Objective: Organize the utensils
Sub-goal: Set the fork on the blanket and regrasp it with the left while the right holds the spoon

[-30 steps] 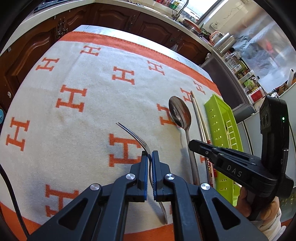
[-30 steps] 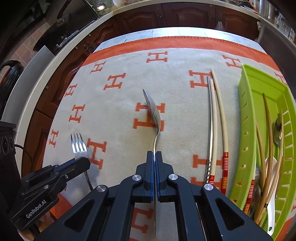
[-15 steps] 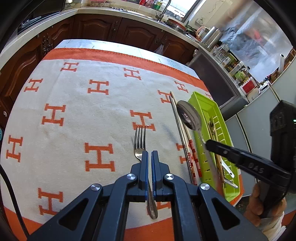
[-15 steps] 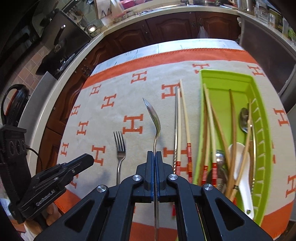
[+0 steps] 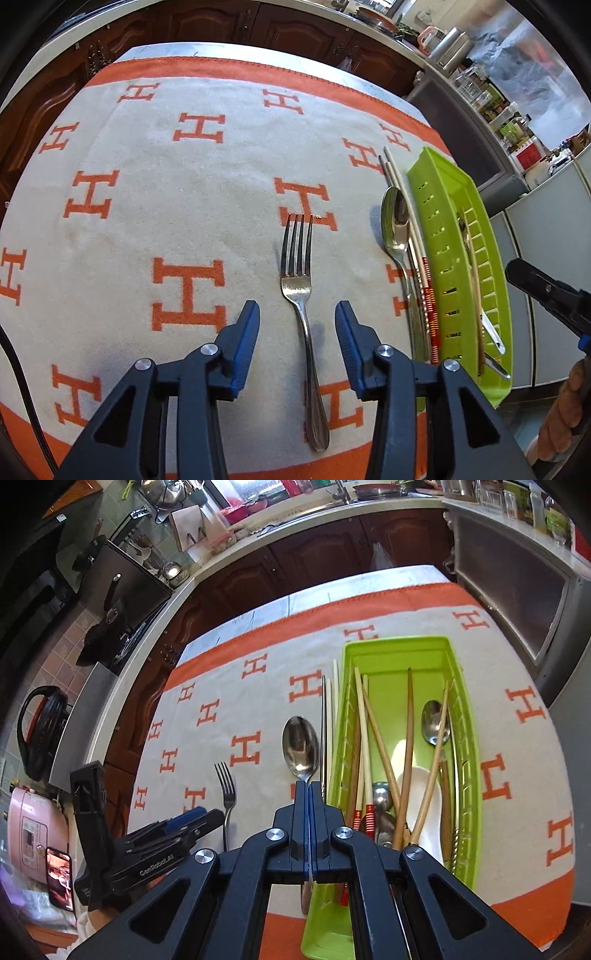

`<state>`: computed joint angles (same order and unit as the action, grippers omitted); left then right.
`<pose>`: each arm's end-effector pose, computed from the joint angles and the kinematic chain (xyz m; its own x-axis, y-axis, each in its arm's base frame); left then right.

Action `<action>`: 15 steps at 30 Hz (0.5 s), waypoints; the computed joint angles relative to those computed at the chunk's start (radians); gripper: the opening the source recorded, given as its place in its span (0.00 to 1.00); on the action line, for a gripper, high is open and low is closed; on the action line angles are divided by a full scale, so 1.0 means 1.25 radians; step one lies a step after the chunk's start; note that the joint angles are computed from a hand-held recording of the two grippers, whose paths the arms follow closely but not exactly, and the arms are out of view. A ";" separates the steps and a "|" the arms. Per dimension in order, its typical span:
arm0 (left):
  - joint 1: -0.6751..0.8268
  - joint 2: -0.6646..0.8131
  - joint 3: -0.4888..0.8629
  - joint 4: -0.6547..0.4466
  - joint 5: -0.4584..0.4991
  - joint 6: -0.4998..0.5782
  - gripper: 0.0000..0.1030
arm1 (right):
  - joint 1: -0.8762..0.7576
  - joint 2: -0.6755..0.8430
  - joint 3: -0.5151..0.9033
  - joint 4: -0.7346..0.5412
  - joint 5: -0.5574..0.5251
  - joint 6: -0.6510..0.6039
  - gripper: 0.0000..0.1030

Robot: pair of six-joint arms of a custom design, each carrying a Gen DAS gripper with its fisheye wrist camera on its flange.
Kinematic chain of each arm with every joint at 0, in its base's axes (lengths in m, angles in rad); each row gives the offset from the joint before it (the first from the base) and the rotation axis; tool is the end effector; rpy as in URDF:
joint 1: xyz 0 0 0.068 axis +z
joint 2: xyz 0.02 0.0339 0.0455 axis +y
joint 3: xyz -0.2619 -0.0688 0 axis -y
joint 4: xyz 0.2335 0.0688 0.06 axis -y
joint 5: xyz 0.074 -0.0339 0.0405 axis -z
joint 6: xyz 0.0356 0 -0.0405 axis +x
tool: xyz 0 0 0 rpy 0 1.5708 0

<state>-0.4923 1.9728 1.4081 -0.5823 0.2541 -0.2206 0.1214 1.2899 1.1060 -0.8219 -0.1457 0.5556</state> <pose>0.3451 -0.1953 0.1814 -0.9039 0.2445 -0.3511 0.3595 0.8789 -0.3136 0.2440 0.0350 0.2892 -0.8162 0.4262 -0.3902 0.2749 0.8803 0.3866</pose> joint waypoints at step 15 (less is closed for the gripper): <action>0.002 0.029 -0.037 0.179 0.030 0.054 0.34 | 0.031 -0.001 -0.053 0.060 -0.015 -0.018 0.00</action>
<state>-0.4894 2.0092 1.3619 -0.3588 0.2916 -0.1530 0.1600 1.2888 1.0398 -0.7465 -0.1651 0.5325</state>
